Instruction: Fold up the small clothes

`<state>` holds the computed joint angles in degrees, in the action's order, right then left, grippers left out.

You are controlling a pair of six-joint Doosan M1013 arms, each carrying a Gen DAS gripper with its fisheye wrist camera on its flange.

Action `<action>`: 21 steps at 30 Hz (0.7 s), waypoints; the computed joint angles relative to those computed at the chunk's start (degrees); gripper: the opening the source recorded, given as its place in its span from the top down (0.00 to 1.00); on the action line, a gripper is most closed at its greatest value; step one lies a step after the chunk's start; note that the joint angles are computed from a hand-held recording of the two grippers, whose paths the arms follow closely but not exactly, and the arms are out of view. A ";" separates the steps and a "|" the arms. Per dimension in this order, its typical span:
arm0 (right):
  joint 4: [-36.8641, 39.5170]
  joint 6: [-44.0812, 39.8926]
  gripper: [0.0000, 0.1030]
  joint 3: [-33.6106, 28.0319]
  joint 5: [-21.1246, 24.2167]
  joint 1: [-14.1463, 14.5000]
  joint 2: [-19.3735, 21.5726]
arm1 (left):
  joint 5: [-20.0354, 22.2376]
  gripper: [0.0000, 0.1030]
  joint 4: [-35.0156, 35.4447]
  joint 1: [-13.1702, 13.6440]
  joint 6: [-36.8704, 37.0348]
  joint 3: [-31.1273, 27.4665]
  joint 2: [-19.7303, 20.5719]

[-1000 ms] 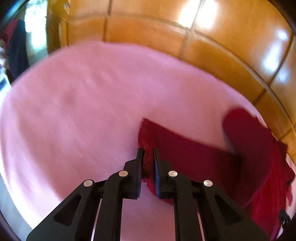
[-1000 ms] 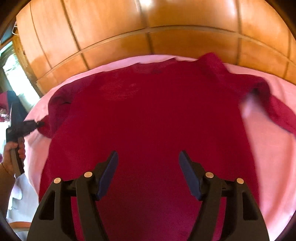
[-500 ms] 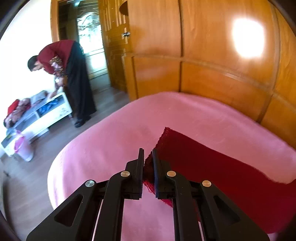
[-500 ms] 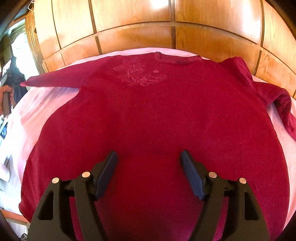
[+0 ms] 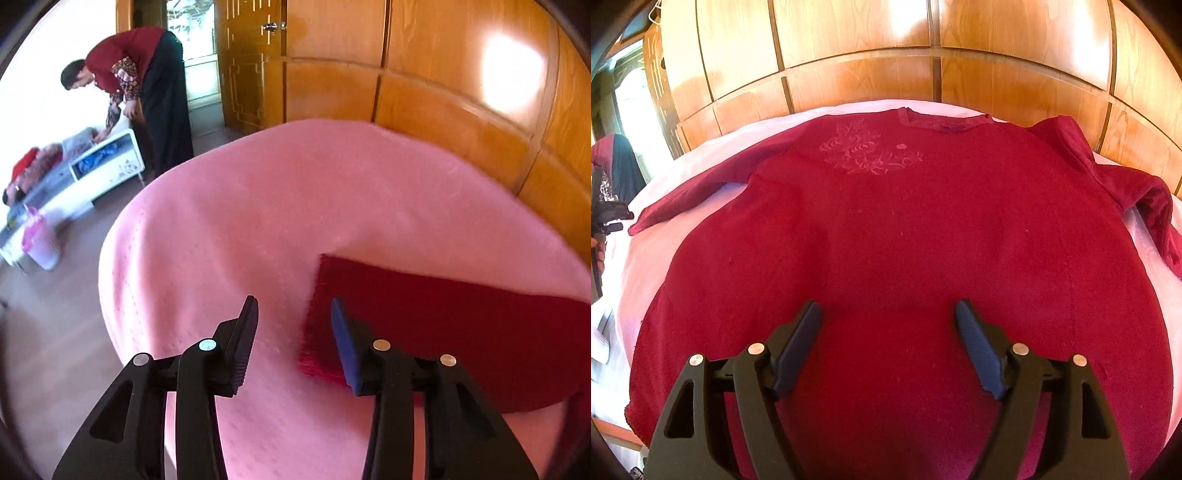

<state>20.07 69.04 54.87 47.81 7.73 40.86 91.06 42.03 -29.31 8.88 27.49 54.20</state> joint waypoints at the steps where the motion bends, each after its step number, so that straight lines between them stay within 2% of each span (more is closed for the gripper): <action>1: -0.05 0.00 0.25 -0.11 0.18 0.00 0.04 | -1.35 0.61 0.61 -0.49 0.68 -0.58 0.23; 3: 0.72 -0.27 0.25 -1.11 1.86 -0.29 0.38 | -6.17 0.61 -0.65 -1.66 4.37 -2.10 0.81; 5: 1.48 0.47 0.26 -3.01 4.32 -1.07 0.97 | -13.24 0.61 -7.97 -2.24 10.91 -5.10 2.22; 6: 0.74 2.37 0.27 -3.37 4.05 -1.47 0.94 | -18.90 0.61 -14.30 -2.44 15.00 -5.37 2.41; 7: -1.08 6.20 0.27 -3.57 2.90 -2.26 0.68 | -22.42 0.61 -19.09 -2.44 18.11 -5.30 2.48; 8: -2.18 8.91 0.27 -3.54 2.03 -2.96 0.44 | -25.20 0.55 -25.16 -2.46 22.63 -6.15 3.11; 9: -3.20 11.35 0.26 -3.53 1.44 -3.62 0.27 | -25.76 0.53 -30.32 -2.93 27.75 -8.84 4.73; 11: -8.04 19.01 0.27 -3.46 1.11 -5.42 -0.08 | -25.28 0.53 -35.21 -3.71 33.80 -12.24 6.77; 13: -10.87 22.28 0.27 -3.26 2.90 -6.72 -0.22 | -26.14 0.53 -40.71 -4.19 37.75 -12.72 7.41; 15: -11.85 22.25 0.28 -2.03 4.95 -7.61 -0.80 | -26.05 0.53 -42.13 -4.74 40.02 -12.87 7.77; 17: -7.19 18.43 0.31 0.67 7.67 -8.81 -2.06 | -24.76 0.53 -39.92 -5.73 41.00 -14.24 8.46; 18: -6.14 17.11 0.33 2.28 7.45 -8.95 -2.94 | -24.49 0.53 -39.29 -5.99 41.39 -14.72 8.72; 19: -5.46 15.35 0.41 4.57 6.46 -8.99 -4.33 | -23.98 0.56 -38.36 -6.24 41.75 -14.99 8.82; 20: -3.65 13.78 0.49 6.10 6.51 -9.19 -5.33 | -22.46 0.73 -37.61 -6.42 42.03 -16.90 9.79; 21: -1.61 12.66 0.65 7.28 6.93 -9.41 -6.12 | -19.50 0.82 -37.32 -6.46 42.73 -21.21 11.84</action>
